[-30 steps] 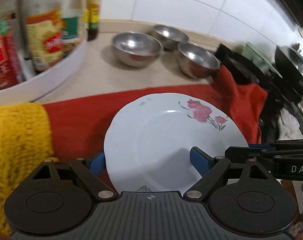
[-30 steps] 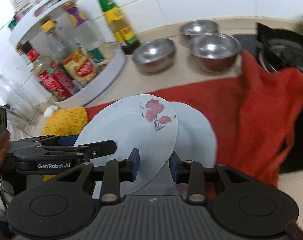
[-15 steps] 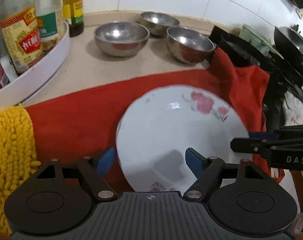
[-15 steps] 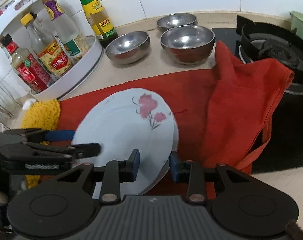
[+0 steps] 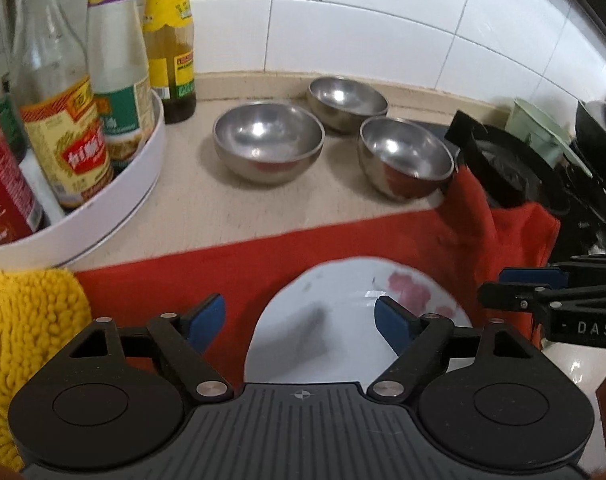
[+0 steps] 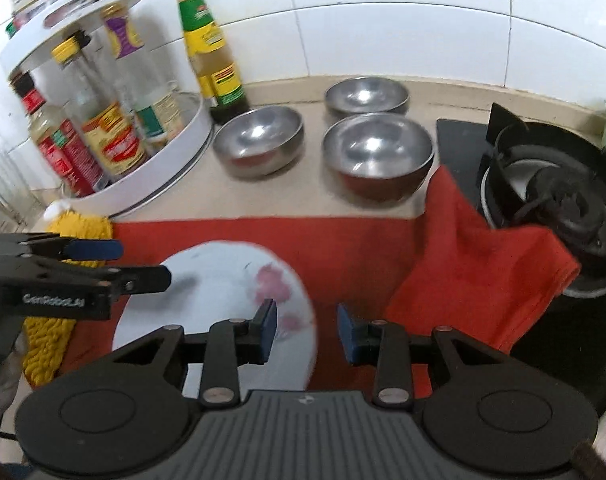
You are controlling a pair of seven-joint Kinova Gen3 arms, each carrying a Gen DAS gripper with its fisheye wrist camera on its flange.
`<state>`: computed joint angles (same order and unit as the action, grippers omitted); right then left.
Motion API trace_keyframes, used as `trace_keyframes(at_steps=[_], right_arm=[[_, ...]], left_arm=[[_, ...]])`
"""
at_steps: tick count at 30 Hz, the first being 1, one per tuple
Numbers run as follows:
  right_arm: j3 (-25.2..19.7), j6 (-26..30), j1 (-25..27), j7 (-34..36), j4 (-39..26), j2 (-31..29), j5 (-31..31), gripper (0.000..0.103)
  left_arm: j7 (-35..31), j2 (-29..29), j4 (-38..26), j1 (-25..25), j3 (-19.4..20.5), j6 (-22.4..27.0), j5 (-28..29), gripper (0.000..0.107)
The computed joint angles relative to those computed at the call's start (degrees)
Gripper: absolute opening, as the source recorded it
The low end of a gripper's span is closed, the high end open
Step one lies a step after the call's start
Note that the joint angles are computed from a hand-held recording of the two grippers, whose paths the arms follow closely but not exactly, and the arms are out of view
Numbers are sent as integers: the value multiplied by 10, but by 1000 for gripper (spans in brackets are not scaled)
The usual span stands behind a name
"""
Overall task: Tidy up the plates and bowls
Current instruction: 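Lower the held pink-flower plate onto the flowered plate on the towel, then open both grippers and move them toward the steel bowls by the wall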
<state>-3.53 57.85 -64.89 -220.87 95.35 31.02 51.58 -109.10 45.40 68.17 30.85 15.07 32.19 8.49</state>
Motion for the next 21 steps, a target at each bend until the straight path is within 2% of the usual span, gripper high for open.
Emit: trace_keyframes(at_steps=[5,11,21], right_arm=[[4,-16,23,6,40,-29,24,31],[-4,-70,70,31,80,-57,75,31],[7,-200,153,114,96,-66,123,31]], left_arm=[[44,16,-50,46,-38,10,-26,89],[120,48,-126,87,-77,42,-62,89],[219,107,-252,137,-118,113,-127,89]])
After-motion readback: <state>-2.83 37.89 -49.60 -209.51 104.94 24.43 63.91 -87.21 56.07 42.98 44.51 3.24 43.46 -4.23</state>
